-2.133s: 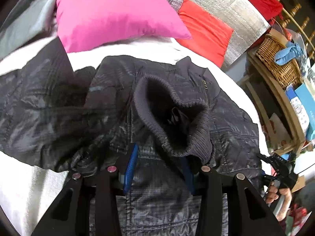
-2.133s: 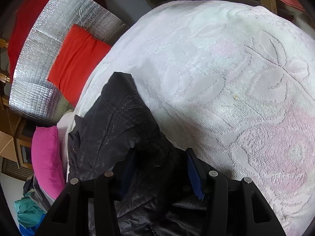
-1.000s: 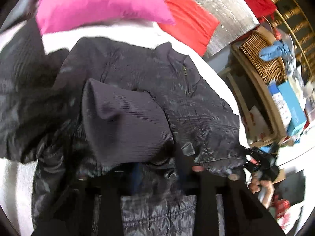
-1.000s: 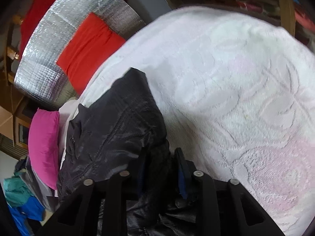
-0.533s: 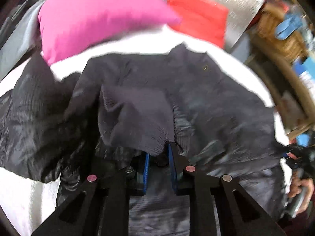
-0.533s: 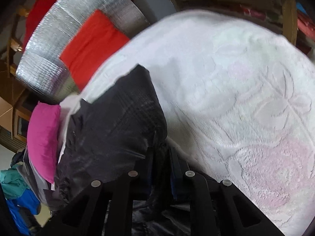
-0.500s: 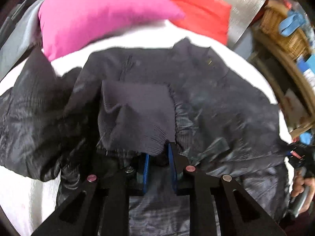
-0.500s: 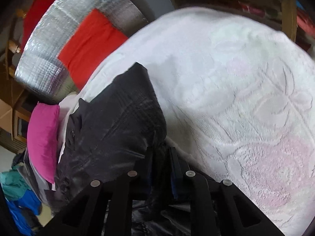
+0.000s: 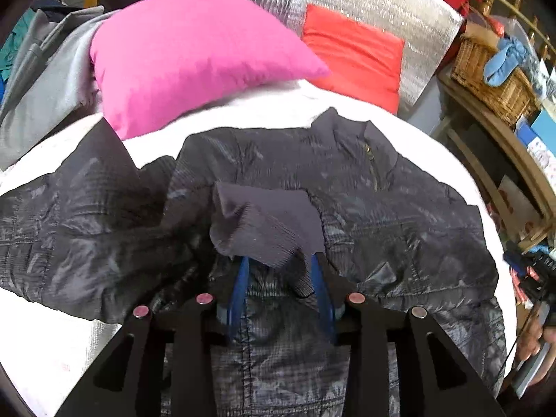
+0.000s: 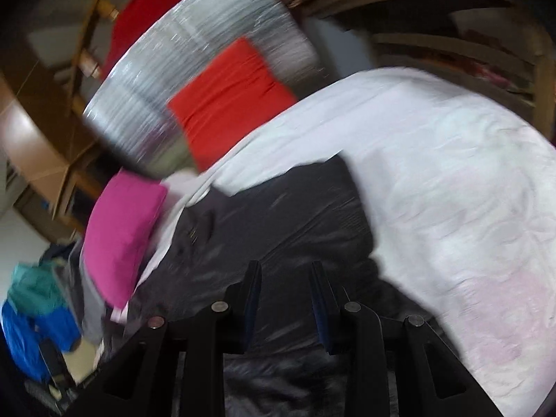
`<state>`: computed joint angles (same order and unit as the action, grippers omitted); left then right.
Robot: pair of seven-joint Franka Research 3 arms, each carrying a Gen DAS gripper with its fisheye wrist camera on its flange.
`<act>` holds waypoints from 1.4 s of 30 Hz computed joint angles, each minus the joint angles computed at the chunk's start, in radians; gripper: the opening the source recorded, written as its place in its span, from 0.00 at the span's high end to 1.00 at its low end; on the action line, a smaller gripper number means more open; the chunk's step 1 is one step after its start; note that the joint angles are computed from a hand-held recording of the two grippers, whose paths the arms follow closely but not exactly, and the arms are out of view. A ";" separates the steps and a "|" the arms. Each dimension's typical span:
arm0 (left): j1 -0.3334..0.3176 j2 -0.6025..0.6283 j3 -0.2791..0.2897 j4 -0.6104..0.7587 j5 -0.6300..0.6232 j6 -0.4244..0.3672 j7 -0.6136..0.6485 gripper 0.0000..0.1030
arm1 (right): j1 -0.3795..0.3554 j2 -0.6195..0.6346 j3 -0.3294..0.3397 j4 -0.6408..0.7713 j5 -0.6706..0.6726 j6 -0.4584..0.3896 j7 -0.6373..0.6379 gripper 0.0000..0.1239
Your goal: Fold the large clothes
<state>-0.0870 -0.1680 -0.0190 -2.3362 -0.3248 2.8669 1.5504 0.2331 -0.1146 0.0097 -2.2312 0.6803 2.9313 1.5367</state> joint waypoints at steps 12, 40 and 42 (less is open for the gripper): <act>-0.069 -0.023 0.046 -0.026 0.007 0.073 0.031 0.49 | -0.012 0.130 0.032 0.130 -0.256 -0.284 0.203 0.77; 0.231 -0.230 0.042 -0.206 0.183 0.036 -0.347 0.16 | 0.032 0.126 0.067 0.120 -0.021 -0.257 0.044 0.42; 0.287 -0.221 0.076 -0.206 0.214 -0.006 -0.422 0.16 | 0.038 0.125 0.068 0.129 -0.005 -0.284 0.011 0.29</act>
<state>0.1996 -0.3891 0.0573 -2.5426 -0.1111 2.8606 1.1283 0.2716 0.0104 0.0780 -2.1021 0.6752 2.6476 1.5478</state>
